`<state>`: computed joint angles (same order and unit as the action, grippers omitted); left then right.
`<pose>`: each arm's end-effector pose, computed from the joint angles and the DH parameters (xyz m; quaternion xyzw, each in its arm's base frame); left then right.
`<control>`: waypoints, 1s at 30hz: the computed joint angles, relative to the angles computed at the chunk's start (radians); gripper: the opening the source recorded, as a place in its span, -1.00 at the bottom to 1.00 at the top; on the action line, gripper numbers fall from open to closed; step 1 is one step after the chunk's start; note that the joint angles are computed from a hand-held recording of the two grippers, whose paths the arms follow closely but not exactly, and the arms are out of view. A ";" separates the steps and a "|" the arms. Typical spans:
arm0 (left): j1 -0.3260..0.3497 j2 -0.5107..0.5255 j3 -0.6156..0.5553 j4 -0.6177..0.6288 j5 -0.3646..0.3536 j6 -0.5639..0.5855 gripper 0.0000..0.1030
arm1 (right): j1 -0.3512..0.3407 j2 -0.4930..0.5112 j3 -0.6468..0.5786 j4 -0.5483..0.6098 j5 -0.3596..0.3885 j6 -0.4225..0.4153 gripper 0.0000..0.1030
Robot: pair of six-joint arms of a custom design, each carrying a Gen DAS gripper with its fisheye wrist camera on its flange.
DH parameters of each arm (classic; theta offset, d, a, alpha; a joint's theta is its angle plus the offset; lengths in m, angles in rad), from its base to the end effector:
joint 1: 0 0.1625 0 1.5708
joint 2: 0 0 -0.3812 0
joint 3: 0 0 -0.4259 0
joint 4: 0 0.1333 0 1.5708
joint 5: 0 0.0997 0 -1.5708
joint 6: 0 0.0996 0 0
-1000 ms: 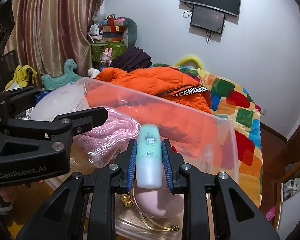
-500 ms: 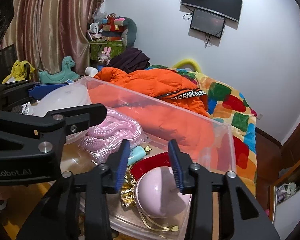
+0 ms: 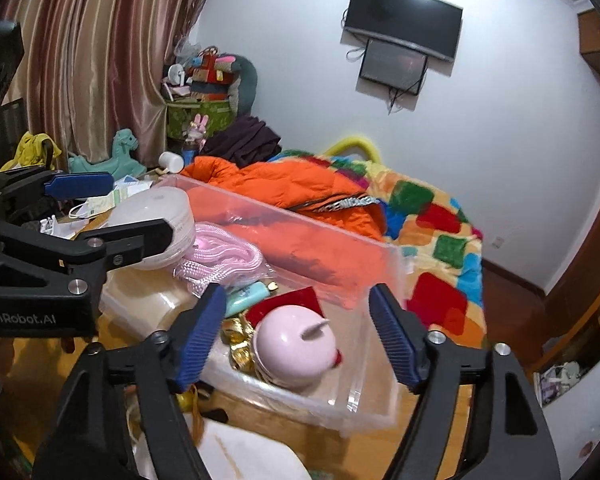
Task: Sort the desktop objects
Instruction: 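Open both grippers to drop the bottle and jar into the box, then move the right gripper to the green square card while the left gripper moves to the blue Max card pack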
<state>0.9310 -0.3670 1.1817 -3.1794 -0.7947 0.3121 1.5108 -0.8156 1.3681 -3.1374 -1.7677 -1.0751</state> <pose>-0.2960 -0.7378 0.0107 0.2611 0.8258 -0.4100 0.2859 0.0681 -0.7649 0.2496 0.3811 -0.7835 0.3613 0.3322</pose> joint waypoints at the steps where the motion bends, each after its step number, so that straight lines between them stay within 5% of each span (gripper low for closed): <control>1: -0.004 -0.010 0.020 -0.013 0.003 0.003 0.71 | -0.001 -0.007 0.010 -0.012 0.002 -0.003 0.39; 12: -0.015 -0.069 0.152 -0.031 0.036 -0.034 0.76 | -0.029 -0.116 0.158 -0.099 0.011 0.018 0.42; 30: 0.020 -0.055 0.188 0.152 0.044 -0.164 0.77 | -0.090 -0.181 0.273 -0.028 -0.006 0.045 0.49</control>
